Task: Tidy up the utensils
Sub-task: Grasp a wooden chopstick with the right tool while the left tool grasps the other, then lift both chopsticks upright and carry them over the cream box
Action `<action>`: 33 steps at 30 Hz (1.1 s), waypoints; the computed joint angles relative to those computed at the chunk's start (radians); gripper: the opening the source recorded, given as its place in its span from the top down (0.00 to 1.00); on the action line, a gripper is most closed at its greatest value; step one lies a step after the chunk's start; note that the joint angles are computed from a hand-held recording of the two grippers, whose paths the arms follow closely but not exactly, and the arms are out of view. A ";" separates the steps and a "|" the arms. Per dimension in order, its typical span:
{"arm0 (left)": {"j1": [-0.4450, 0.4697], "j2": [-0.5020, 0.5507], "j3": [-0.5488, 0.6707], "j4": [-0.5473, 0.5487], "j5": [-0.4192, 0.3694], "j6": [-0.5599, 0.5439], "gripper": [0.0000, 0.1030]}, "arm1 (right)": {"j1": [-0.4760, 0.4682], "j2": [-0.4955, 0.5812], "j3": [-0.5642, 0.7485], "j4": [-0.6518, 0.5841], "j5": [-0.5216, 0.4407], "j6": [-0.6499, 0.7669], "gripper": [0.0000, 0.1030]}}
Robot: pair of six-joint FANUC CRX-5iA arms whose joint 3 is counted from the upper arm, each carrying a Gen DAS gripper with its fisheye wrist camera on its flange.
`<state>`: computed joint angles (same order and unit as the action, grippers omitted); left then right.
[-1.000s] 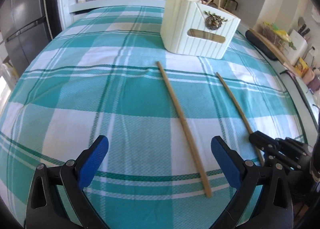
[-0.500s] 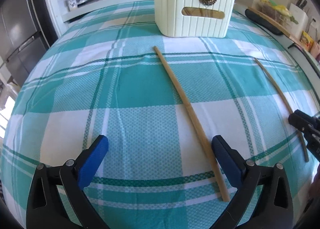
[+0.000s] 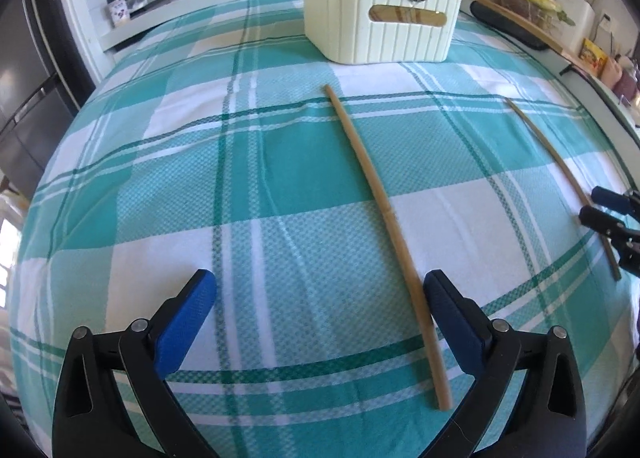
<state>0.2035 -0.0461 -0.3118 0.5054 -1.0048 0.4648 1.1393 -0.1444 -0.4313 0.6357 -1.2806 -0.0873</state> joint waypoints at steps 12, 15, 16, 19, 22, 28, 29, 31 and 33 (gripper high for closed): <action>-0.068 0.078 0.074 -0.011 0.050 0.071 0.02 | -0.083 0.024 -0.006 0.043 0.065 0.054 0.47; -0.087 0.118 0.109 0.007 0.059 0.064 0.07 | -0.139 0.037 0.011 0.036 0.107 0.114 0.47; -0.092 0.130 0.116 0.018 0.066 0.060 0.09 | -0.159 0.046 0.023 0.028 0.118 0.143 0.47; -0.112 0.157 0.137 0.041 0.091 0.073 0.22 | -0.214 0.076 0.061 0.006 0.150 0.209 0.51; -0.142 0.181 0.157 0.060 0.114 0.074 0.44 | -0.256 0.108 0.084 0.016 0.184 0.232 0.62; -0.171 0.231 0.232 0.078 0.075 0.106 0.96 | -0.328 0.192 0.186 -0.013 0.201 0.316 0.95; -0.159 0.222 0.223 0.124 0.067 0.086 0.96 | -0.336 0.187 0.187 -0.010 0.219 0.306 0.95; -0.128 0.178 0.185 0.238 0.060 0.029 0.96 | -0.328 0.147 0.159 0.049 0.257 0.242 0.95; -0.097 0.147 0.170 0.335 0.019 -0.009 0.96 | -0.295 0.092 0.123 0.155 0.275 0.161 0.95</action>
